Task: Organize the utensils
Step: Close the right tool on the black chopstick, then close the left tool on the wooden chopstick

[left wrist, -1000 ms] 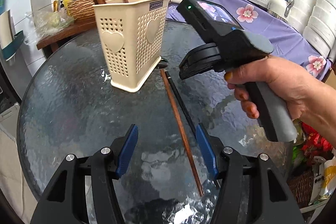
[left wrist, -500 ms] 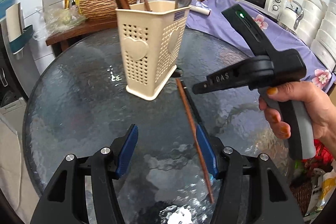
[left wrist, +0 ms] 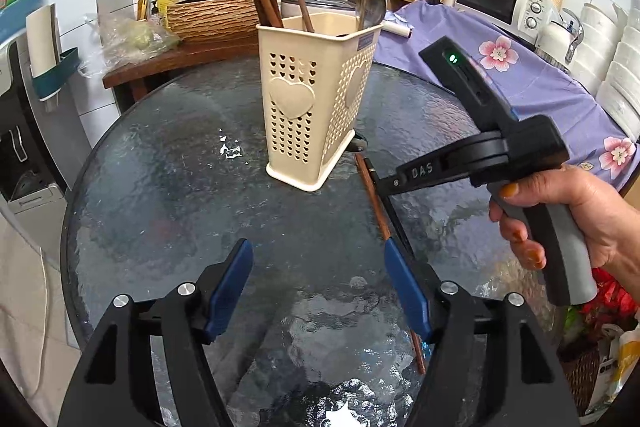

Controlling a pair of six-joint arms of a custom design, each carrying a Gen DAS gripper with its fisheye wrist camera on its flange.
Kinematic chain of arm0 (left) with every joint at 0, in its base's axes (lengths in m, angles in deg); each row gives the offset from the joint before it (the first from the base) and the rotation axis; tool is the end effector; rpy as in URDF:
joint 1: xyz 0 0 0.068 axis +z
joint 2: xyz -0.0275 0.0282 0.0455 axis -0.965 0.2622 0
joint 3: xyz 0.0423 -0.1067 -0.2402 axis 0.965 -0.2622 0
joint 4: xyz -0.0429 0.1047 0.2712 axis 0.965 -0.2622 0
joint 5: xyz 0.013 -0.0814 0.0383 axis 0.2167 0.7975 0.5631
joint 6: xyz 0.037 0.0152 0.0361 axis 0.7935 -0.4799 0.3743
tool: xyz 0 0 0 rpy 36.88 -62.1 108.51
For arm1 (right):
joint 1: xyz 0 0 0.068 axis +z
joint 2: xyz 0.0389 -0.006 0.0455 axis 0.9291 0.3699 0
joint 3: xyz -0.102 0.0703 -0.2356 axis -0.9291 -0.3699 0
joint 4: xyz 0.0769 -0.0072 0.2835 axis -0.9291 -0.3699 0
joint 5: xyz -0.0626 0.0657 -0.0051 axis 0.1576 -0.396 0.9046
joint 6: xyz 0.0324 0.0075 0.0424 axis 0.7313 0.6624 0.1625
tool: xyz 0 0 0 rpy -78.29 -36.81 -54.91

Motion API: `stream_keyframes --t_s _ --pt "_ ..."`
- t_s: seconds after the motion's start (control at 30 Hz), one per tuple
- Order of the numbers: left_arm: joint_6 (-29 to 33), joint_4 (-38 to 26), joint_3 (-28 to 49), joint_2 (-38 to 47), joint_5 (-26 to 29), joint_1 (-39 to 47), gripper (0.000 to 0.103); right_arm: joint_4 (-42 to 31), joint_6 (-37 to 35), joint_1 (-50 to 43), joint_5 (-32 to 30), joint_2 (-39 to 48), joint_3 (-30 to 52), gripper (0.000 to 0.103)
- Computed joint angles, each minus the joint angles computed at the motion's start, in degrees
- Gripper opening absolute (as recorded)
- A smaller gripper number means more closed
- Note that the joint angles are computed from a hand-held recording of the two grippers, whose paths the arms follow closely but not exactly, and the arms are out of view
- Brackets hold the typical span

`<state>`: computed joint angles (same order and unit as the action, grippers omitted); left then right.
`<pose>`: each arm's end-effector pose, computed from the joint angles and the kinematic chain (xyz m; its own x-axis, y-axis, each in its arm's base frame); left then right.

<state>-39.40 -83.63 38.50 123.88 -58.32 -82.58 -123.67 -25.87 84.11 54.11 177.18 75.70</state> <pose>0.2246 -0.0336 0.1791 -0.7102 0.0196 -0.7037 0.1390 0.9838 -0.1128 0.4004 0.1222 0.1608 -0.9238 -0.2053 -0.3231 -0.2892 0.9272 0.2379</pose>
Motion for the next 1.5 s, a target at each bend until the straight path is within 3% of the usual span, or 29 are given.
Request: stream_keyframes --t_s 0.17,0.33,0.57,0.67,0.73,0.87,0.97,1.27,1.43,1.5 --pt "0.70 -0.10 0.66 1.50 -0.04 -0.33 0.067 -0.90 2.46 1.71 2.91 1.61 3.42 0.016" --pt "0.58 0.62 2.90 6.24 -0.65 -3.02 0.067 -2.14 4.15 0.60 0.78 1.23 3.80 0.010" --pt "-2.78 4.93 11.70 22.37 -3.45 -8.69 0.063 0.23 2.11 -7.82 -8.00 -6.45 -4.65 0.009" --pt "-3.96 6.33 17.33 31.42 -8.15 -11.60 0.053 0.13 -0.22 -10.53 -10.44 -9.62 -7.37 0.010" --pt "-4.70 6.00 20.24 35.24 -8.59 -12.17 0.047 -0.25 -1.92 -11.44 -10.73 -11.02 -8.36 0.010" --pt "-4.64 4.16 26.61 42.18 -11.69 -14.13 0.046 -0.97 -5.70 -14.22 -12.32 -11.55 -8.96 0.010" --pt "-5.26 1.62 31.34 46.99 -12.25 -14.65 0.040 -1.00 -7.28 -16.09 -13.37 -12.04 -10.15 0.010" --pt "-6.01 -0.88 39.99 54.03 -12.19 -14.63 0.038 2.77 -8.28 -18.75 -15.20 -7.30 -9.98 0.008" --pt "-3.72 -0.69 41.31 54.98 -13.77 -15.52 0.007 3.11 -7.77 -18.30 -14.48 -6.62 -8.98 0.007" --pt "-3.80 -0.80 41.68 55.21 -13.31 -15.45 0.007 2.44 -8.05 -17.62 -12.03 -5.92 -8.18 0.007"
